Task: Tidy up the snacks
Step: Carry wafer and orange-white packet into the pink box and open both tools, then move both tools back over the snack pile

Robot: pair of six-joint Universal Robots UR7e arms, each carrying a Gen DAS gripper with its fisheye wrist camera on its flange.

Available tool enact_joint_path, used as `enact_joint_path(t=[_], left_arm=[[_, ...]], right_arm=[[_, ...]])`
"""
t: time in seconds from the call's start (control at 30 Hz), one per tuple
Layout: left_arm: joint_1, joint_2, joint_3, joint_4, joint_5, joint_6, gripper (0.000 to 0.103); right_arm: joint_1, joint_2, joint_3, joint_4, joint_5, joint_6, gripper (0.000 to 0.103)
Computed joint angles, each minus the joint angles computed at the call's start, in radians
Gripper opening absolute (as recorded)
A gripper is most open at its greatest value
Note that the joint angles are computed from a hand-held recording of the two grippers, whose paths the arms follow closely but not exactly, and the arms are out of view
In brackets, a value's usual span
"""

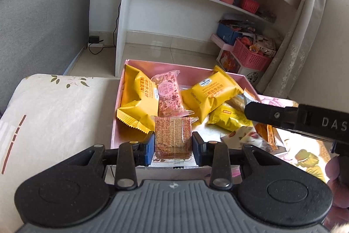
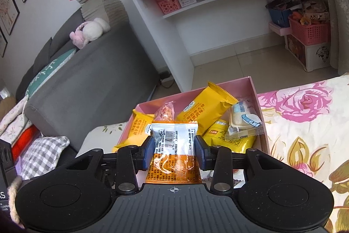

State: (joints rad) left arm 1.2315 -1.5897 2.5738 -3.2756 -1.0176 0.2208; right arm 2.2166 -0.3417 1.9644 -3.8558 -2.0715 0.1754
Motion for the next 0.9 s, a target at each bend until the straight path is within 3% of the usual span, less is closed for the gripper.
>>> enact_joint_path(t=[0.3, 0.4, 0.5, 0.57, 0.6, 0.67, 0.8, 0.9], left_arm=[[0.017, 0.038, -0.008, -0.046, 0.009, 0.008, 0.031], [0.015, 0.042, -0.005, -0.058, 0.003, 0.018, 0.022], [0.005, 0.05, 0.005, -0.091, 0.007, 0.04, 0.029], [-0.004, 0.046, 0.011, -0.092, 0.013, 0.051, 0.04], [-0.007, 0.043, 0.013, -0.089, 0.014, 0.054, 0.043], [-0.014, 0.041, 0.017, -0.091, 0.021, 0.053, 0.052], [-0.023, 0.031, 0.023, -0.079, 0.028, 0.047, 0.061], [-0.033, 0.007, 0.033, -0.057, 0.034, 0.038, 0.067]], right_arm=[[-0.013, 0.018, -0.021, 0.007, 0.014, 0.011, 0.039], [-0.011, 0.019, -0.023, 0.01, 0.006, 0.009, 0.039], [-0.011, 0.017, -0.02, 0.015, 0.008, 0.011, 0.042], [-0.011, 0.013, -0.019, 0.026, 0.007, 0.02, 0.043], [-0.01, 0.011, -0.019, 0.03, 0.003, 0.026, 0.052], [-0.006, 0.009, -0.017, 0.031, -0.004, 0.031, 0.06], [0.006, 0.0, -0.009, 0.04, -0.019, 0.035, 0.062], [0.017, -0.01, 0.003, 0.041, -0.033, 0.045, 0.069]])
